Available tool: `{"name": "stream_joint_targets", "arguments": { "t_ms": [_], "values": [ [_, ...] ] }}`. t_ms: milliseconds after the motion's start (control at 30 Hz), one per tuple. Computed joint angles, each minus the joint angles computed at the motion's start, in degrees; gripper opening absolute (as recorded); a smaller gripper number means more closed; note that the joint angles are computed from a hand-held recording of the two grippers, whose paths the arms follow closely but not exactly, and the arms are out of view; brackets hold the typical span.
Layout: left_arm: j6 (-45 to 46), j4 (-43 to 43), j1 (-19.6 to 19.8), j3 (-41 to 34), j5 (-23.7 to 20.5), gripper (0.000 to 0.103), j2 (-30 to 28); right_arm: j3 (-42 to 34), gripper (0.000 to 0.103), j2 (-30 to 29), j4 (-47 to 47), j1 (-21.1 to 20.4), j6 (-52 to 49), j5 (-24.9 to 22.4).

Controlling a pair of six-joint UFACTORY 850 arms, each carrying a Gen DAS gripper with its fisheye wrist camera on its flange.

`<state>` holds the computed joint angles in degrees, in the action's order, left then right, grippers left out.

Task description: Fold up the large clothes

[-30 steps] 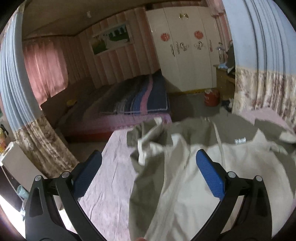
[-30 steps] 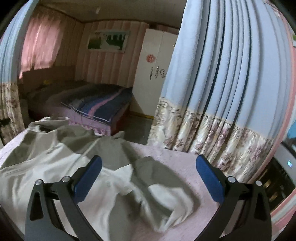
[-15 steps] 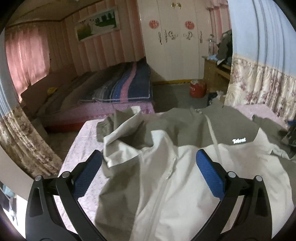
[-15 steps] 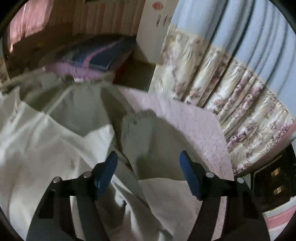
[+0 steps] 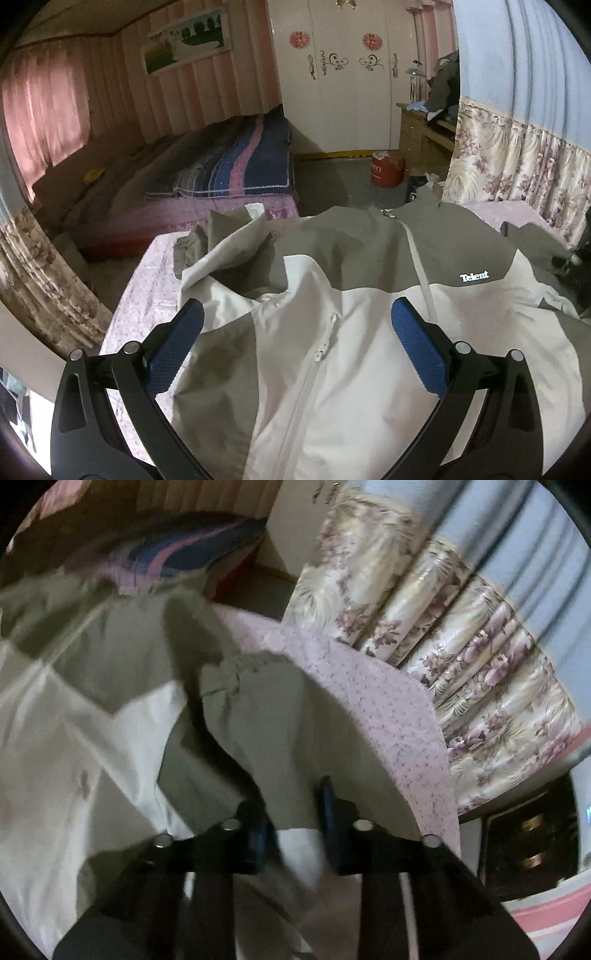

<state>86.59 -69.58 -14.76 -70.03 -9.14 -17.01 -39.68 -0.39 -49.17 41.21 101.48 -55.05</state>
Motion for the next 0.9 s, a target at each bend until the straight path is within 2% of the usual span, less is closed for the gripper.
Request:
{"name": "stream_joint_targets", "arguments": {
  "t_ms": [100,167,233,367,433,500,533,600,667,700,767,833,867,900],
  "values": [
    [1.8,0.1,0.2,0.4,1.0,0.100,0.4,1.3,0.014,4.4,-4.3,1.3,6.7,-1.3],
    [4.3,-1.5,1.1,0.5,-0.2,0.100,0.7,1.4,0.013,7.4,-8.1,3.3,11.0,-3.0],
    [1.8,0.8,2.3,0.1,-2.1,0.100,0.6,0.8,0.013,10.0,-12.7,5.5,15.4,-3.9],
    [0.9,1.7,4.2,-0.4,-3.3,0.100,0.5,-4.7,0.013,10.0,-22.7,8.9,20.5,-4.1],
    [5.5,-2.3,5.3,0.0,-3.6,0.100,0.9,-8.1,0.013,7.8,-27.2,9.6,21.5,-2.8],
    [10.2,-6.8,6.4,0.5,-3.5,0.100,1.4,-11.5,0.013,4.6,-32.7,8.8,23.1,2.9],
    [11.2,-7.8,7.0,0.7,-3.4,0.100,1.7,-13.0,0.013,3.0,-33.3,7.4,22.3,7.9],
    [11.5,-8.1,8.2,0.9,-3.9,0.100,2.0,-17.6,0.018,-3.3,-27.4,4.1,14.3,19.9],
    [10.9,-7.5,9.4,1.3,-3.7,0.100,2.6,-21.0,0.026,-9.6,-15.4,1.8,2.3,27.7],
    [11.0,-7.6,9.7,1.5,-3.6,0.100,2.8,-22.2,0.032,-12.0,-9.4,1.3,-3.4,29.4],
    [11.6,-7.7,10.2,2.2,-3.3,0.100,3.8,-23.6,0.033,-14.8,0.2,1.4,-12.5,29.3],
    [12.2,-7.8,10.3,3.0,-3.0,0.100,4.7,-22.4,0.038,-13.4,0.4,2.1,-12.0,28.5],
    [11.3,-6.9,10.2,3.3,-3.1,0.100,5.1,-21.4,0.047,-12.3,-2.1,2.5,-8.9,28.2],
    [8.0,-3.6,9.8,3.4,-3.1,0.100,5.3,-19.9,0.064,-10.3,-5.0,2.6,-5.6,27.8]
  ]
}}
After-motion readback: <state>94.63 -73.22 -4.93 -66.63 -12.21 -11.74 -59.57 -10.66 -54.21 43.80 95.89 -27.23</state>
